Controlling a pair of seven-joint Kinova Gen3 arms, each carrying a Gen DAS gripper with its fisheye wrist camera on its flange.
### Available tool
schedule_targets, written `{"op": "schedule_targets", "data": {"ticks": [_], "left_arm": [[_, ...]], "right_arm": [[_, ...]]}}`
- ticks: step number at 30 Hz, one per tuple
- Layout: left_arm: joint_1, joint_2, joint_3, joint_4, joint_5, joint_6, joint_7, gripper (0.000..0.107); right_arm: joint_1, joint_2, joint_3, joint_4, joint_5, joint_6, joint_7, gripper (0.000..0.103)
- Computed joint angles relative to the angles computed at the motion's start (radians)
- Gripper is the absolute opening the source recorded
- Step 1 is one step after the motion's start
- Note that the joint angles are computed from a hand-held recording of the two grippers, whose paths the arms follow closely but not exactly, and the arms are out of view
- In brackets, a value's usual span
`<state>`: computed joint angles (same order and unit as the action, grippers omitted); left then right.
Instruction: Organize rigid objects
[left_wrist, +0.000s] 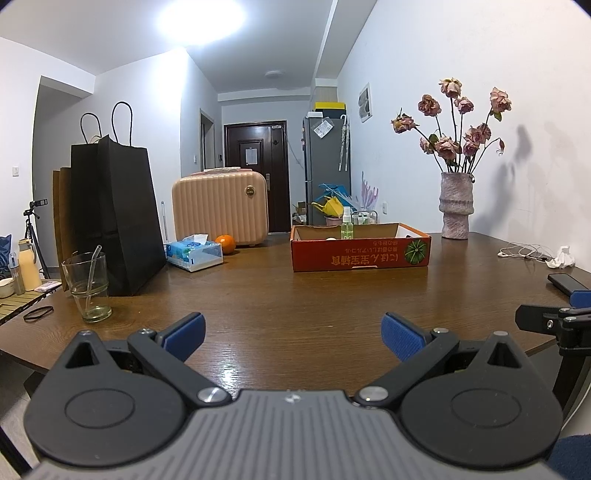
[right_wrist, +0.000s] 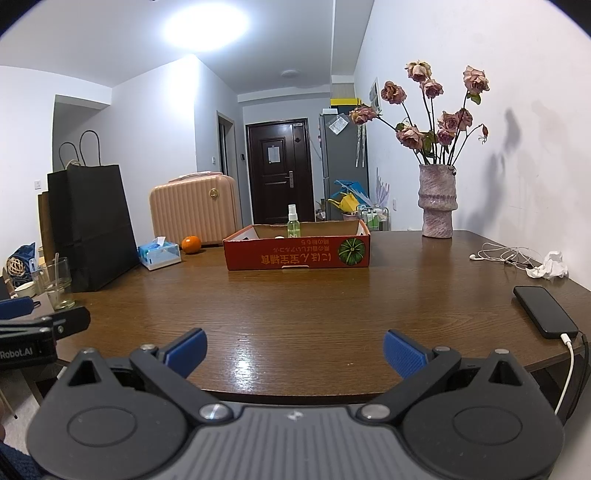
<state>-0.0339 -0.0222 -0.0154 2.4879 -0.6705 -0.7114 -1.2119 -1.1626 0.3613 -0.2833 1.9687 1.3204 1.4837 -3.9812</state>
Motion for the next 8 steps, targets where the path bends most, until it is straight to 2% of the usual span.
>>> {"op": "schedule_targets", "data": {"ticks": [8], "left_arm": [[-0.007,0.001,-0.007,-0.006,-0.036,0.000,0.026,0.103]], "right_arm": [[0.003,-0.001,0.000,0.003,-0.001,-0.007,-0.001,0.102]]}}
